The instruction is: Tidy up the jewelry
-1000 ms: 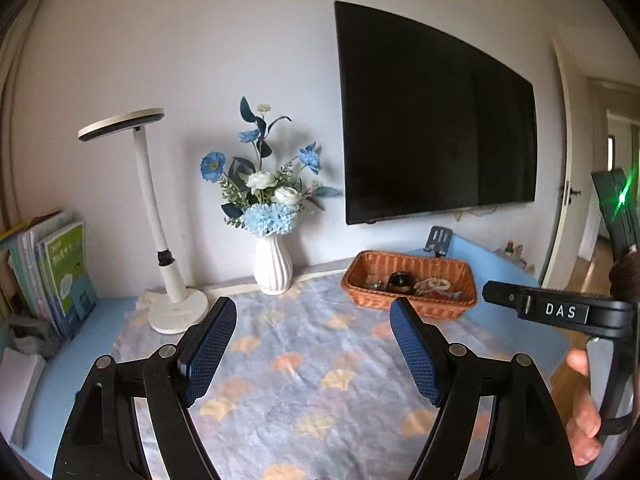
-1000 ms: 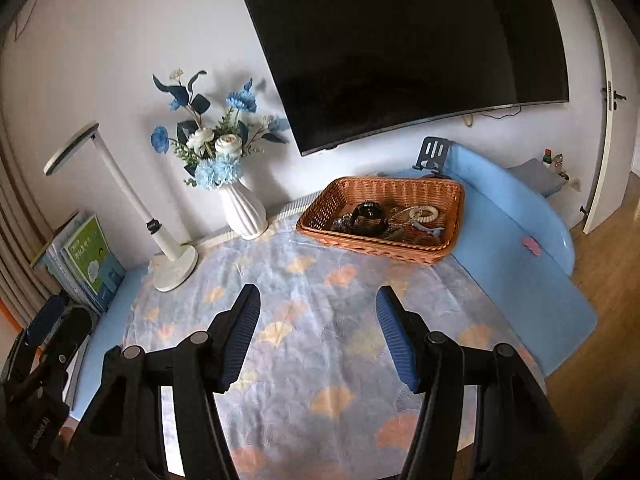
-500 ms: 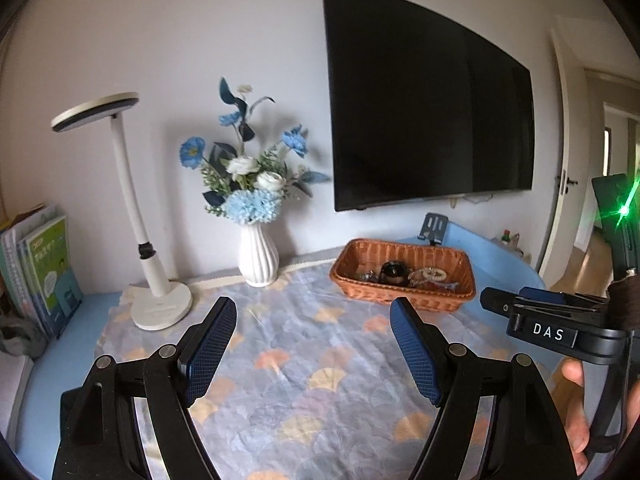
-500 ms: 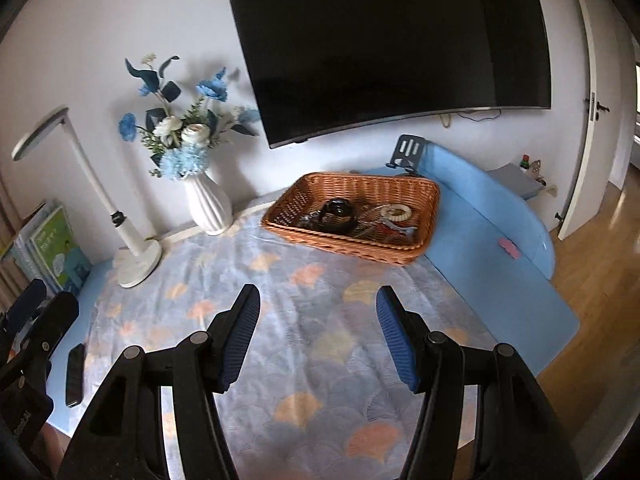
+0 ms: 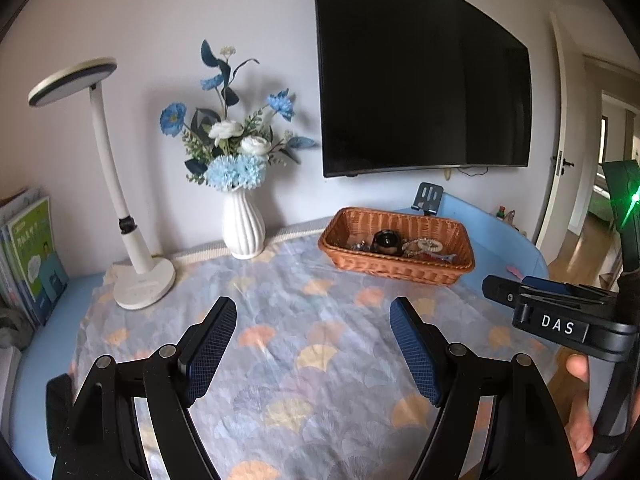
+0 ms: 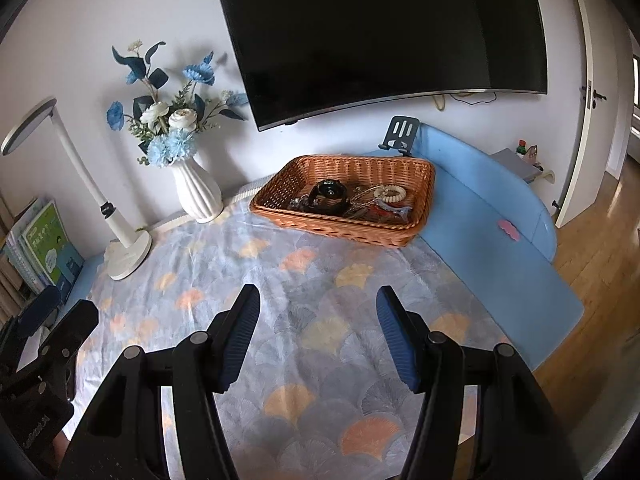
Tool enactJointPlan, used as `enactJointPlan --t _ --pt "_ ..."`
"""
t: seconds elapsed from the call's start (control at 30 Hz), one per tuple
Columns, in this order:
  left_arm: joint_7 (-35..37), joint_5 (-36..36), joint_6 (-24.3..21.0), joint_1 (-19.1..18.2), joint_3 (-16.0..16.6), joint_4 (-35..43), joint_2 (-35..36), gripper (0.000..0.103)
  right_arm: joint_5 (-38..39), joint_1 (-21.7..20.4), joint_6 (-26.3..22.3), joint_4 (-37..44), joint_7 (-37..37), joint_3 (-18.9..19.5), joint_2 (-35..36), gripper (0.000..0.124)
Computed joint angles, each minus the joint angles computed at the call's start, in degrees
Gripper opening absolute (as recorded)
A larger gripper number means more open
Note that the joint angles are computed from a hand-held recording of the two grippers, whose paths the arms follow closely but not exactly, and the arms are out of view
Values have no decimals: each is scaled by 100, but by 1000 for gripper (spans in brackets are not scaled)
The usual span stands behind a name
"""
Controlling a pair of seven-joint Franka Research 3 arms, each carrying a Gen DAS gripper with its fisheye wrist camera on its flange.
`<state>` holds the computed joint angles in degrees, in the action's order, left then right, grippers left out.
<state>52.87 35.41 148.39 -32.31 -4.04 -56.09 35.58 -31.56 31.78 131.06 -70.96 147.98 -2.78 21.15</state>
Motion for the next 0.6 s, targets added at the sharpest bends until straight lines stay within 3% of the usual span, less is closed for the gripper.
enactJointPlan --t 0.6 --pt "-263 53 93 111 -70 -449 -217 80 250 98 -232 353 -325 -18 277 63"
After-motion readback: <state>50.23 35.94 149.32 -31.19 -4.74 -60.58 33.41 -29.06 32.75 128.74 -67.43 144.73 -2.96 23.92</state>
